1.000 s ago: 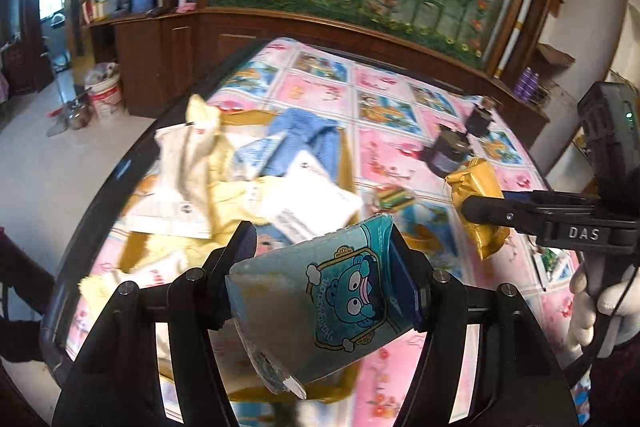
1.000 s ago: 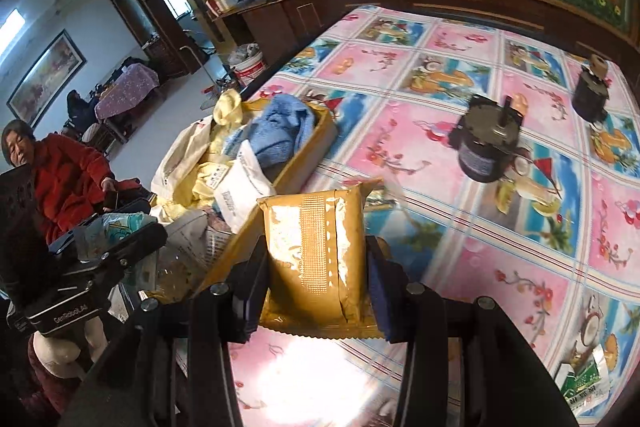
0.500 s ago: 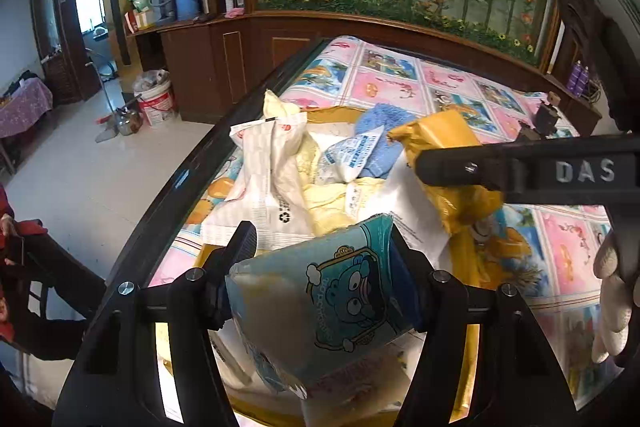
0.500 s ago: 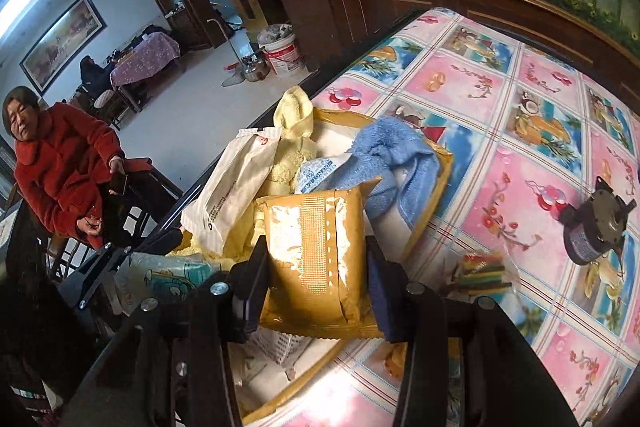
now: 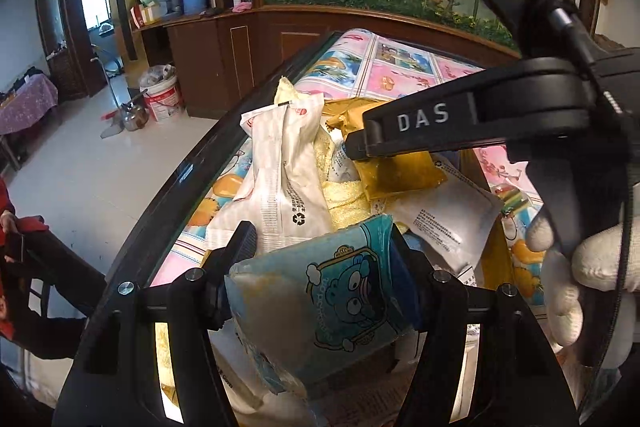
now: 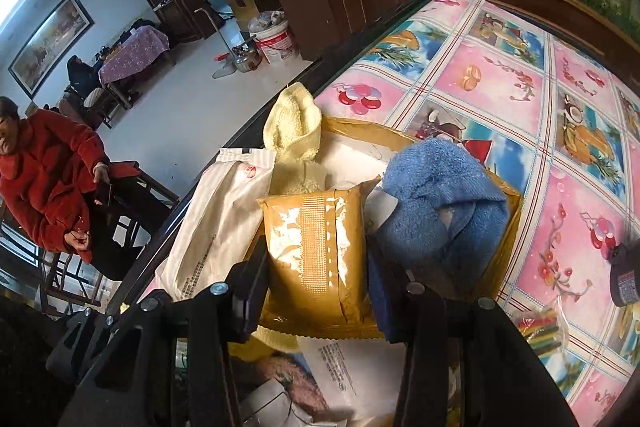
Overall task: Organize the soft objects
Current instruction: 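Open both tools to release the items into the tray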
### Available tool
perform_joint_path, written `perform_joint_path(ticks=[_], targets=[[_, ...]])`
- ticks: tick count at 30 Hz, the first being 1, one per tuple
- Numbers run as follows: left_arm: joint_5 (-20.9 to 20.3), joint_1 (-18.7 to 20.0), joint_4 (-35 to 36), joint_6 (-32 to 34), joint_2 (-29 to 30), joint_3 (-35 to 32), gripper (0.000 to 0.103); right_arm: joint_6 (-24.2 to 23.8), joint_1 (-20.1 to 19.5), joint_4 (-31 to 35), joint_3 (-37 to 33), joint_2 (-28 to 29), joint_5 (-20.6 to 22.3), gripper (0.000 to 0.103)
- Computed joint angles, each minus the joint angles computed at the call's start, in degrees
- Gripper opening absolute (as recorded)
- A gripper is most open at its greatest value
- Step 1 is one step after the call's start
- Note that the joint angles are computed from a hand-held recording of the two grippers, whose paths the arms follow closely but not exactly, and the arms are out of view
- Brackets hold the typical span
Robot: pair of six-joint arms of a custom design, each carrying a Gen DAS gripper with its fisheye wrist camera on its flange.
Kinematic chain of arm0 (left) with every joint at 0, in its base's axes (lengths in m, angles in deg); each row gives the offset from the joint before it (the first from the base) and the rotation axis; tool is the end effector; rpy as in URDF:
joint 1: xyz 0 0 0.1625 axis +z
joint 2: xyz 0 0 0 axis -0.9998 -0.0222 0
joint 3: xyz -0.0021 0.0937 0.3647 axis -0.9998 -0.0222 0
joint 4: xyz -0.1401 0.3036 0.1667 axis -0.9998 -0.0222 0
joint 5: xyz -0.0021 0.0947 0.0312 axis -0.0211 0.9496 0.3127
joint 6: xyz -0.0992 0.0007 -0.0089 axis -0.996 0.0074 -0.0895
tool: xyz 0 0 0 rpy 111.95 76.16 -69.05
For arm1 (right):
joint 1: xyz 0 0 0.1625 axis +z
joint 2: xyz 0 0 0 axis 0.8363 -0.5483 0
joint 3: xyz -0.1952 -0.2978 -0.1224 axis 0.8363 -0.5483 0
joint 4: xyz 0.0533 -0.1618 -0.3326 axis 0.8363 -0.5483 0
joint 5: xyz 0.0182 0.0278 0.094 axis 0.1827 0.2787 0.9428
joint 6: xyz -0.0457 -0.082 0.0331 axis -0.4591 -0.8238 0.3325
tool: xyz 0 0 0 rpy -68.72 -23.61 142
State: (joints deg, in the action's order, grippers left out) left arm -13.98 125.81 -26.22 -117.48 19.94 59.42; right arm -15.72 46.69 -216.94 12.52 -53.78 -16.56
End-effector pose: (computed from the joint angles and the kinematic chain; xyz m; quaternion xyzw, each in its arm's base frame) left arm -0.2585 -0.4803 0.1186 -0.0576 0.7955 -0.4315 0.4216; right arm 0.2758 -0.6744 0.1144 0.4353 -0.8911 0.0399 0.1223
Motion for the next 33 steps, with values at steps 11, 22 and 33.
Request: perform_joint_path(ticks=[11,22,33], targets=[[-0.2,0.9,3.1,-3.0,-0.1,-0.6,0.067,-0.3,-0.5,1.3,-0.6,0.1,2.6,0.058],[0.6,-2.2,20.3,-19.2,0.4,-4.4,0.069,1.9,-3.0,0.0,5.5,-7.8,12.5,0.065],[-0.6,-6.6,61.8,-53.1,9.1,-19.1,0.069,-4.0,-6.8,-11.5,18.7,-18.9,16.9,0.07]])
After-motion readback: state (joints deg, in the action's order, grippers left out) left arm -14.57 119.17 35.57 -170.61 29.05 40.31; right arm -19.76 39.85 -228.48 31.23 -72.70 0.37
